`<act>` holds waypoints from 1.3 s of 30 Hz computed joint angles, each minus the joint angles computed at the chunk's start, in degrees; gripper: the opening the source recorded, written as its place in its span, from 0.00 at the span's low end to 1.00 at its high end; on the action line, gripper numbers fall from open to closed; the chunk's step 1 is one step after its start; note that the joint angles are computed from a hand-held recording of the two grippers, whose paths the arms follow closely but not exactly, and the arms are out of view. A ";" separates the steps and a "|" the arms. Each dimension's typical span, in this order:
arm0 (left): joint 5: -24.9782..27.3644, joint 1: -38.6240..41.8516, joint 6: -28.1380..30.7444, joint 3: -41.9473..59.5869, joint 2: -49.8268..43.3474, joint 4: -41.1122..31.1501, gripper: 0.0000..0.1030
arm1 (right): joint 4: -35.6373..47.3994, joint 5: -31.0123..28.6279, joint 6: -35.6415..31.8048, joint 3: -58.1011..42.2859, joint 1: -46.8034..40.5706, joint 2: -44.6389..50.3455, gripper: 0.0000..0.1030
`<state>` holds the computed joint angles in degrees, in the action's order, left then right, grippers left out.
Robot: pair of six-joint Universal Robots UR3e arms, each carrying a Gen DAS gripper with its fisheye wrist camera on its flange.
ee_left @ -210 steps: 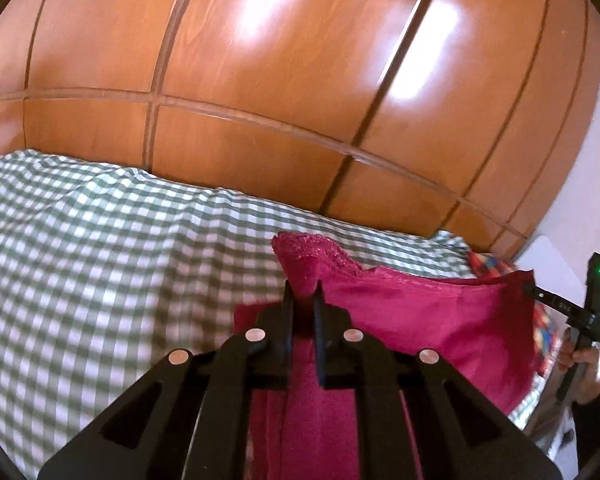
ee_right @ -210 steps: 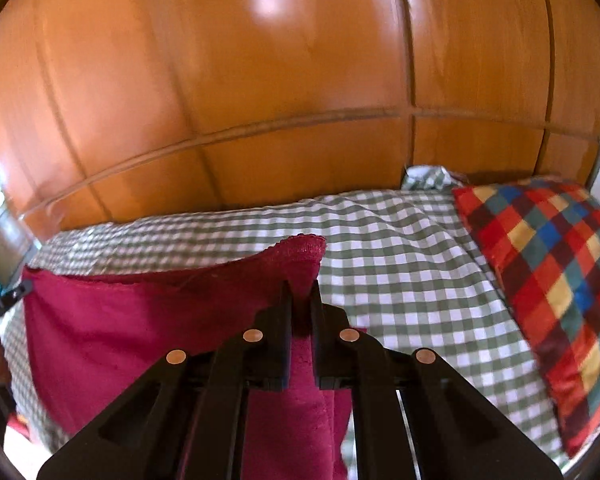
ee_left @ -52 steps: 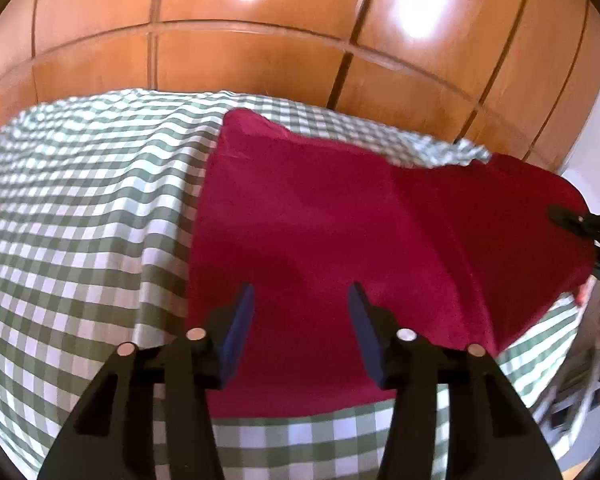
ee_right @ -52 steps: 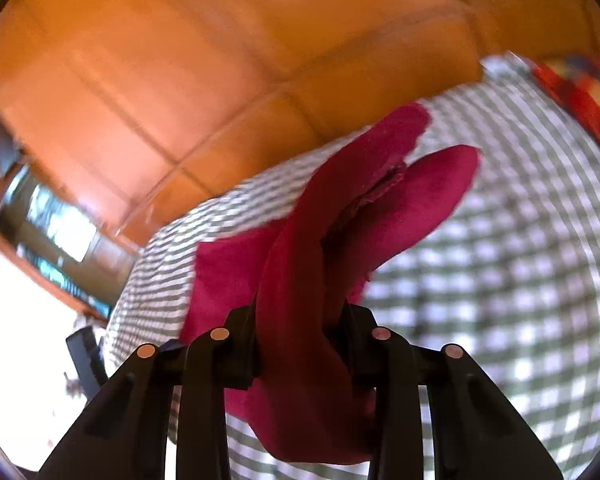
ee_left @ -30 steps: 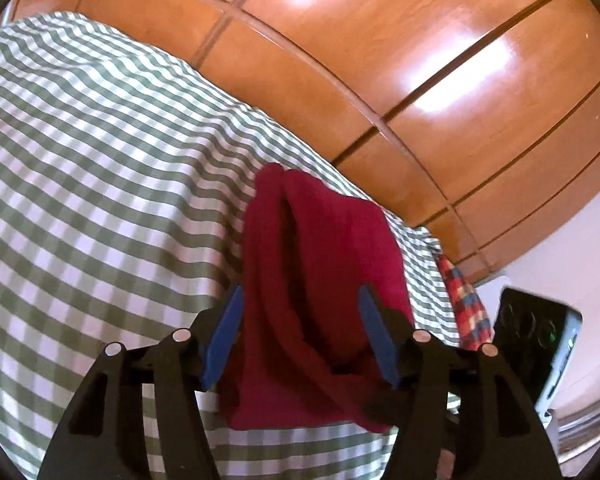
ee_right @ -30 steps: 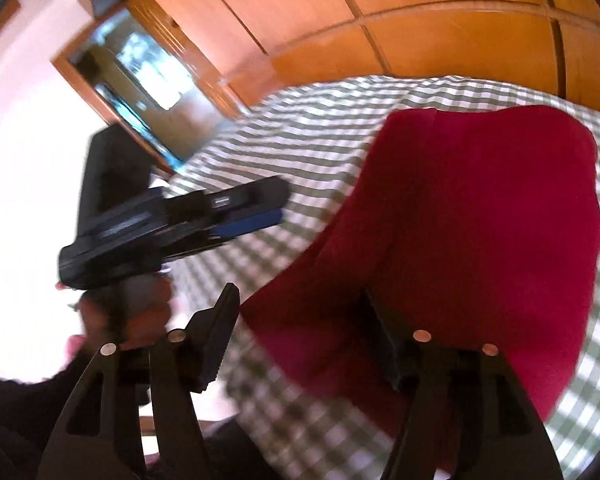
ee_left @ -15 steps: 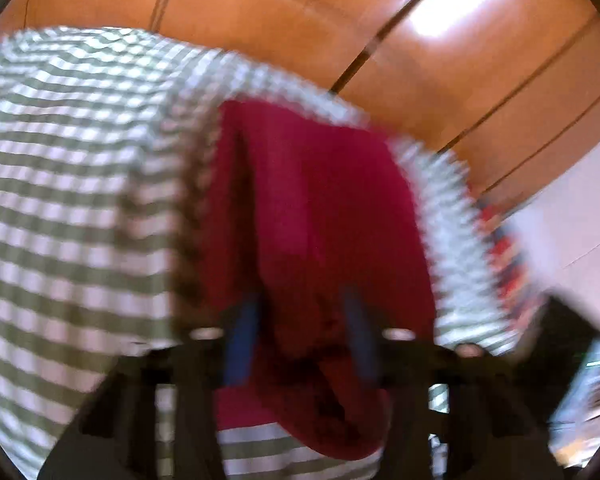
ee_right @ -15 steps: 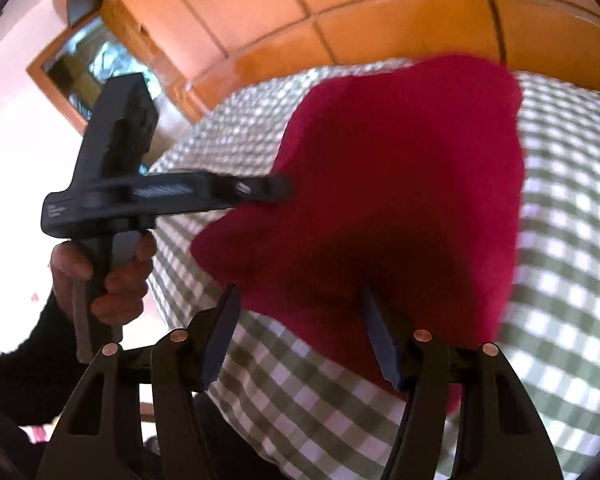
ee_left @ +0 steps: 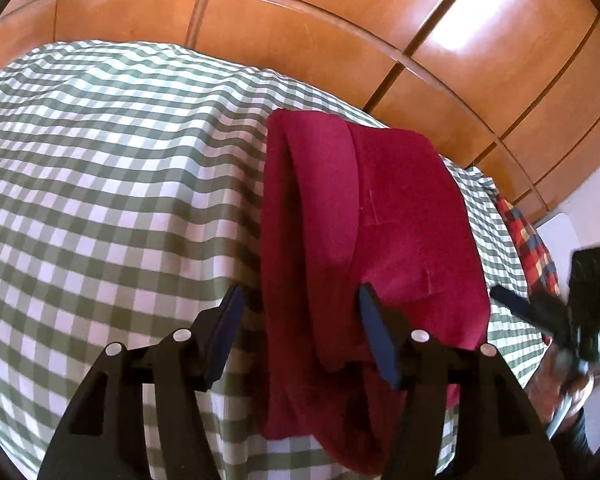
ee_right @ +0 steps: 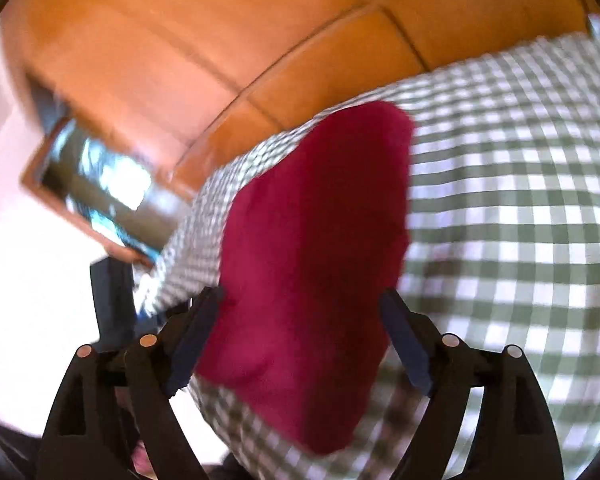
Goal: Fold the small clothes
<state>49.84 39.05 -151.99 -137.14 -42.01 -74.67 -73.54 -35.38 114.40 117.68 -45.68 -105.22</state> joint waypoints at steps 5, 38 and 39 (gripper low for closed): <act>-1.76 -2.09 0.31 -3.20 -7.83 10.69 0.42 | -20.44 1.43 15.41 -4.11 10.84 18.38 0.80; 21.49 -64.06 -24.82 81.90 -89.75 29.20 0.16 | -30.30 -2.82 14.22 -0.93 -28.92 12.36 0.39; 23.46 -65.57 -24.85 87.90 -93.77 25.56 0.16 | -32.93 -4.00 15.30 0.90 -29.56 13.01 0.40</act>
<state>73.30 -26.52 -176.84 -49.24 -135.78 -49.11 -106.47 -39.38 129.71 118.58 -75.24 -92.22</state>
